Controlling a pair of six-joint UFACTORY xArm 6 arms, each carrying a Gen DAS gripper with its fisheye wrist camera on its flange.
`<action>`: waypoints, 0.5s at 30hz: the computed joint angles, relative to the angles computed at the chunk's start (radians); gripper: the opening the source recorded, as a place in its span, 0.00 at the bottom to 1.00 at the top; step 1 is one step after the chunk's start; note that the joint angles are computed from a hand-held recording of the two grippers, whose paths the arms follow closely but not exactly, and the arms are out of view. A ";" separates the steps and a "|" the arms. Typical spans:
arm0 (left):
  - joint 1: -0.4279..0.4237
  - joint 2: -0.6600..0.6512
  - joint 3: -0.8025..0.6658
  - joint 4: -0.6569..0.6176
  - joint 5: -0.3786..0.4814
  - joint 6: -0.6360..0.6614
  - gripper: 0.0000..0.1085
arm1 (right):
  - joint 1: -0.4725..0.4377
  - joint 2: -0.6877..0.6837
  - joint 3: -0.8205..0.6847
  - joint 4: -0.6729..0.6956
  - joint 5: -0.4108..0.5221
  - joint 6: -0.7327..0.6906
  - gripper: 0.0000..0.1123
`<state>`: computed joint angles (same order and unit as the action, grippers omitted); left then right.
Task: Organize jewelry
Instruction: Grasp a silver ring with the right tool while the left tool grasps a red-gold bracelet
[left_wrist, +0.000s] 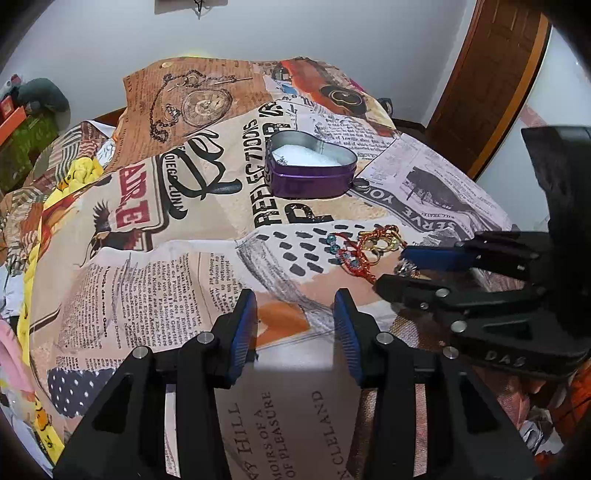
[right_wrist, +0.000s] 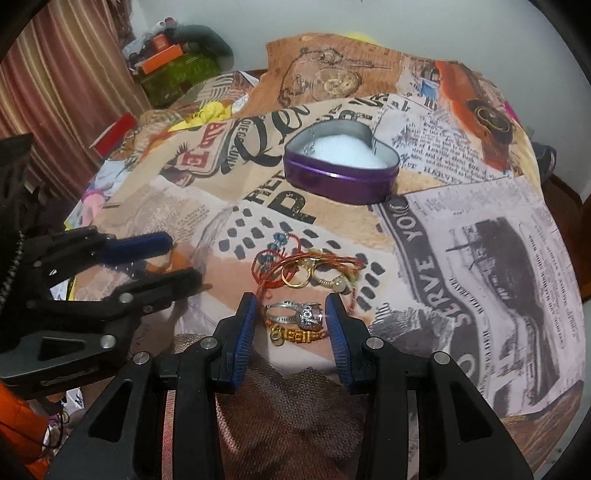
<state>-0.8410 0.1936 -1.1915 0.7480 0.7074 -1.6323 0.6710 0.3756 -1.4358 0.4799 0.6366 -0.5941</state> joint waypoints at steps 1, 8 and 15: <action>0.001 0.001 -0.002 0.001 -0.002 0.000 0.40 | 0.001 -0.004 0.006 0.000 -0.005 -0.002 0.25; 0.005 0.025 -0.041 0.006 -0.022 0.007 0.40 | -0.013 -0.044 0.044 0.059 -0.045 -0.030 0.25; 0.015 0.076 -0.102 -0.017 -0.065 0.045 0.33 | -0.048 -0.090 0.085 0.093 -0.102 -0.030 0.25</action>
